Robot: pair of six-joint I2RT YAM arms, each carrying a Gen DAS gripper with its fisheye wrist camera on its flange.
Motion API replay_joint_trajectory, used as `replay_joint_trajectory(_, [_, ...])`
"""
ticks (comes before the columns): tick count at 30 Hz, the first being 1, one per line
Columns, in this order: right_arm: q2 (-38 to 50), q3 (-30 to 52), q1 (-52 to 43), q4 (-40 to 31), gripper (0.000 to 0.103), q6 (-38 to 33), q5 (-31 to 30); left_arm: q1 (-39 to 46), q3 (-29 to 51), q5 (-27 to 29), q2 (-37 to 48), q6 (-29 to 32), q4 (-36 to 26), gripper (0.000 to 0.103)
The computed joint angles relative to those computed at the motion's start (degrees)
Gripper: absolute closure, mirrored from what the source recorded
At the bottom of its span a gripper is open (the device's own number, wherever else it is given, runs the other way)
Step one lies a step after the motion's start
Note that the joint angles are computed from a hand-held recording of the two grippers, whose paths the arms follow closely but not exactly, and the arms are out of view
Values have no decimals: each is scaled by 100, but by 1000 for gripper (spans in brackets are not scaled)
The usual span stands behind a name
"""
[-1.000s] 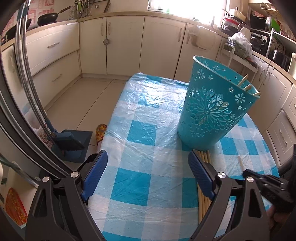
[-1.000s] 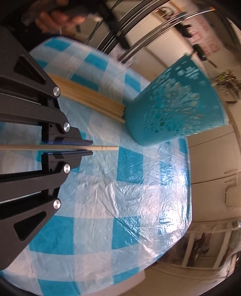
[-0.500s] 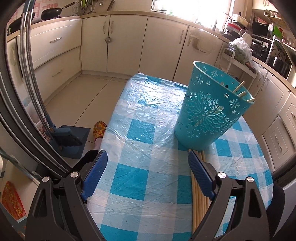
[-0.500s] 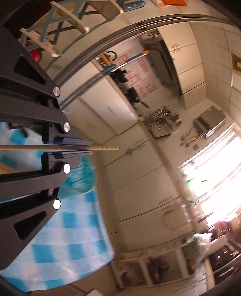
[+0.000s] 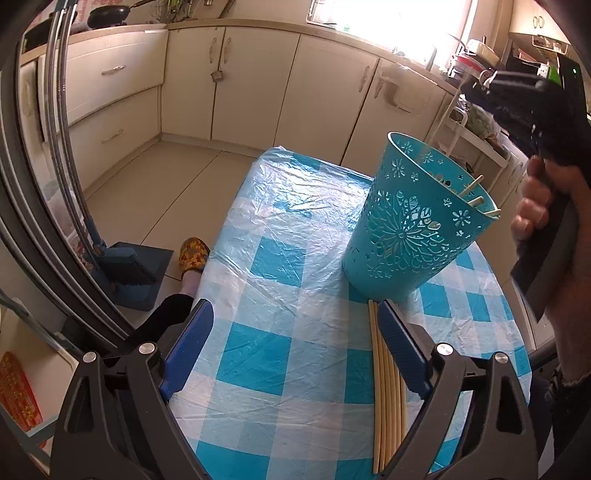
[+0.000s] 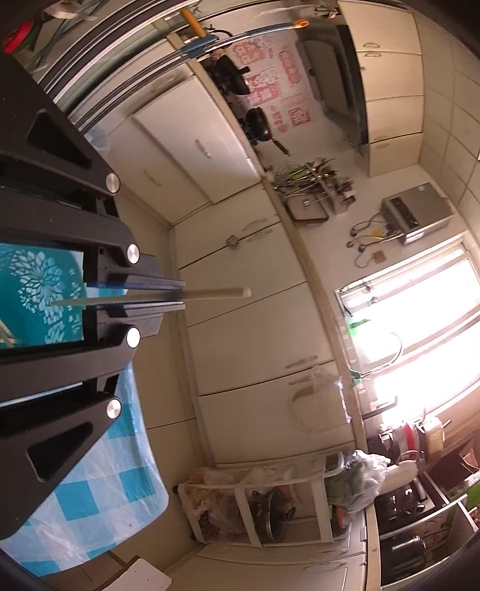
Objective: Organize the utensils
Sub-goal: 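Drop the chopstick into the teal basket with the right tool, then withdraw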
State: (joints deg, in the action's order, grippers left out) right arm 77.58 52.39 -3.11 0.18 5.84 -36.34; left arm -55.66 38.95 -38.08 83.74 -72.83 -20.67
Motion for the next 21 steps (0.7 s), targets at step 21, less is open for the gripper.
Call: replay_joint_trajectory(21, [-1898,-1207,-2790,-3189,73,-3237,-2100,-399,380,-230,117,-369,-606,15])
